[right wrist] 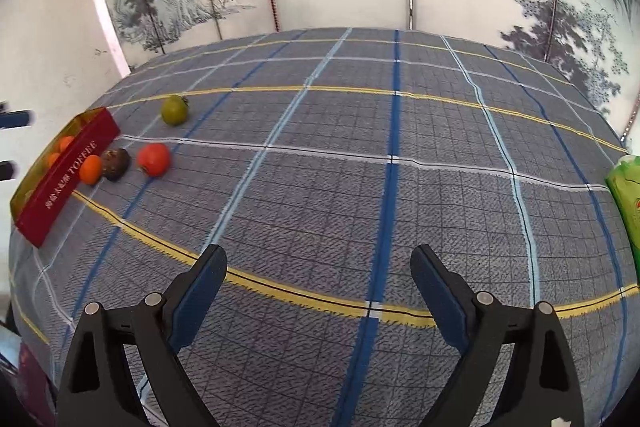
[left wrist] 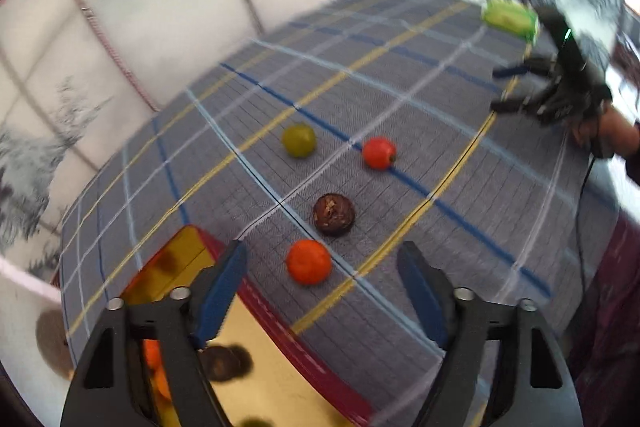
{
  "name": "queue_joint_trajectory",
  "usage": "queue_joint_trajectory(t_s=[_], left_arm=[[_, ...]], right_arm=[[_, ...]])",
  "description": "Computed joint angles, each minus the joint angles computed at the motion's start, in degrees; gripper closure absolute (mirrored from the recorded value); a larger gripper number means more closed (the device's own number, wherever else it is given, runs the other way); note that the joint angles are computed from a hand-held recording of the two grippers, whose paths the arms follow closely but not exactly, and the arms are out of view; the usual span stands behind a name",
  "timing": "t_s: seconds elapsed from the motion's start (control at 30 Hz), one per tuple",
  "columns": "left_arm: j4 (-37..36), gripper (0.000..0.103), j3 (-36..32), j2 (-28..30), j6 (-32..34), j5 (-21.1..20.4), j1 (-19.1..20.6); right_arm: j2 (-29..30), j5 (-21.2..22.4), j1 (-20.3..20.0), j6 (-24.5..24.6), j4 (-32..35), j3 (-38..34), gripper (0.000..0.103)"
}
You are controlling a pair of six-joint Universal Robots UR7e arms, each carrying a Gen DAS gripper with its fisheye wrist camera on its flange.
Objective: Organize fruits
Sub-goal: 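Reach the left gripper to the orange tangerine and grasp it, then carry the tangerine over the tin with the left gripper while the right gripper grasps another water chestnut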
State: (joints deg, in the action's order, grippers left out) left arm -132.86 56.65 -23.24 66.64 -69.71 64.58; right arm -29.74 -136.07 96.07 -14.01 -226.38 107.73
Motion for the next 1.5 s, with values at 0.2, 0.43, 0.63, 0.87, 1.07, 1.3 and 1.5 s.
queue_joint_trajectory(t_s=[0.2, 0.43, 0.63, 0.87, 1.07, 1.3, 1.5], left_arm=[[8.03, 0.035, -8.81, 6.09, 5.26, 4.09, 0.06], [15.94, 0.042, -18.59, 12.20, 6.88, 7.49, 0.82], [25.06, 0.066, -27.16, 15.96, 3.08, 6.60, 1.98], [4.13, 0.067, -4.97, 5.52, -1.71, 5.51, 1.06], [-10.96, 0.067, 12.19, -4.01, -14.38, 1.97, -0.58], [-21.70, 0.067, 24.89, -11.30, -25.04, 1.54, -1.27], [-24.39, 0.067, 29.01, -14.66, -31.45, 2.59, -0.49]], right_arm=[[-0.42, 1.86, -0.39, 0.29, -0.30, 0.65, 0.009], [-1.10, 2.82, -0.74, 1.59, 1.95, 0.86, 0.009], [-1.57, 3.60, -1.15, 2.58, 3.05, 1.03, 0.008], [-1.85, 3.87, -1.32, 3.01, 4.30, 0.94, 0.008], [-1.56, 3.44, -1.25, 2.85, 4.26, 0.60, 0.008], [-1.07, 1.81, -0.59, 2.92, 5.98, -0.74, 0.008], [0.85, 7.51, 2.41, -3.26, 5.75, -5.47, 0.008]])
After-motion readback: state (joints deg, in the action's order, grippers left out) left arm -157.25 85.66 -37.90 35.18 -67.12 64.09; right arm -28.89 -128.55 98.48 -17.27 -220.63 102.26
